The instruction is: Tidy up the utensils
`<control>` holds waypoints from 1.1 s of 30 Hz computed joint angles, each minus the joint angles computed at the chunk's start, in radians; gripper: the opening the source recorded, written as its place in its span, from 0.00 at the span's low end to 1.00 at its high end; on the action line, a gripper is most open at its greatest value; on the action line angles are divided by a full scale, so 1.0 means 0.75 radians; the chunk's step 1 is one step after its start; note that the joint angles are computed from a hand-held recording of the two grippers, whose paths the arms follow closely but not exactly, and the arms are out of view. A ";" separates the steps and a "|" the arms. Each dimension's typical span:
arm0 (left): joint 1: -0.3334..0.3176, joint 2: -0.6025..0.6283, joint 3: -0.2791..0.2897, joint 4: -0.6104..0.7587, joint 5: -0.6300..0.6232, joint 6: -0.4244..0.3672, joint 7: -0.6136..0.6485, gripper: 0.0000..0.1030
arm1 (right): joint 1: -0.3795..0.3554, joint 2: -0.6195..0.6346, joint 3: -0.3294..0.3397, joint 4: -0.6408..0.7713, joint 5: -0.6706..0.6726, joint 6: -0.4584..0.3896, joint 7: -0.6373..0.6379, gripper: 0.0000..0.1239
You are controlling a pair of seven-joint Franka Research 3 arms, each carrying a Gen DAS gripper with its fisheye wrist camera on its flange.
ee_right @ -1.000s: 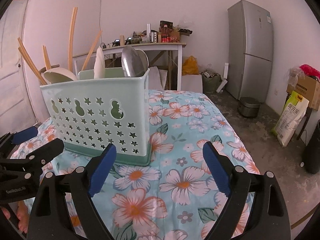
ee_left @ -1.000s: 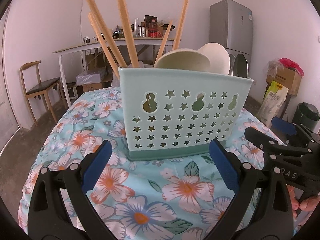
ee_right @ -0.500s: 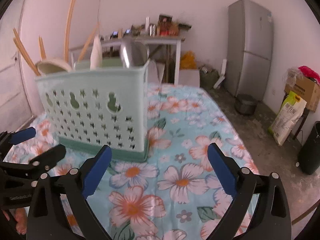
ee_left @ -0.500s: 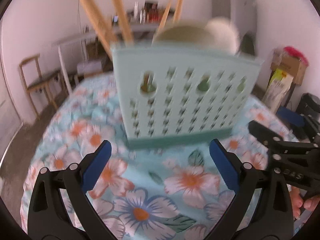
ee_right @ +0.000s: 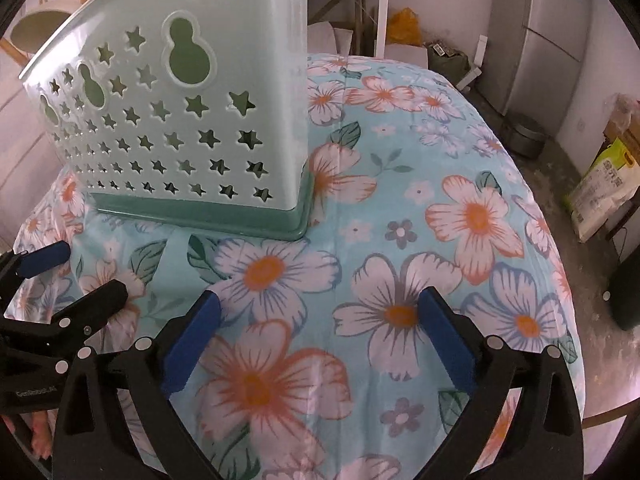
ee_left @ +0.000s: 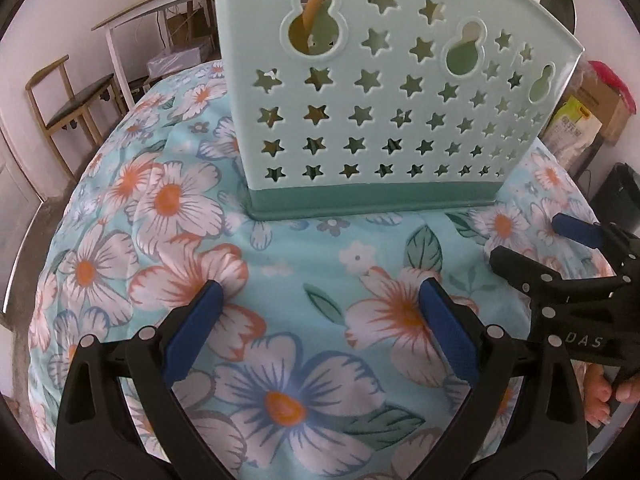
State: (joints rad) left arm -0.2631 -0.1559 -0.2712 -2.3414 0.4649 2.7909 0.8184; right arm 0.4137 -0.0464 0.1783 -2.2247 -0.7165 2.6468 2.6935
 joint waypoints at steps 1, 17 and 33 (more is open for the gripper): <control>-0.005 -0.003 0.007 -0.005 -0.020 0.006 0.013 0.92 | 0.002 0.006 0.002 0.008 0.003 -0.008 -0.003 0.78; -0.001 0.025 -0.002 0.040 0.041 -0.067 -0.003 0.92 | 0.019 0.018 -0.009 0.021 -0.008 -0.020 0.005 0.78; 0.028 -0.082 -0.052 -0.045 0.192 -0.023 -0.203 0.92 | -0.001 -0.079 0.014 -0.081 0.081 0.022 -0.045 0.78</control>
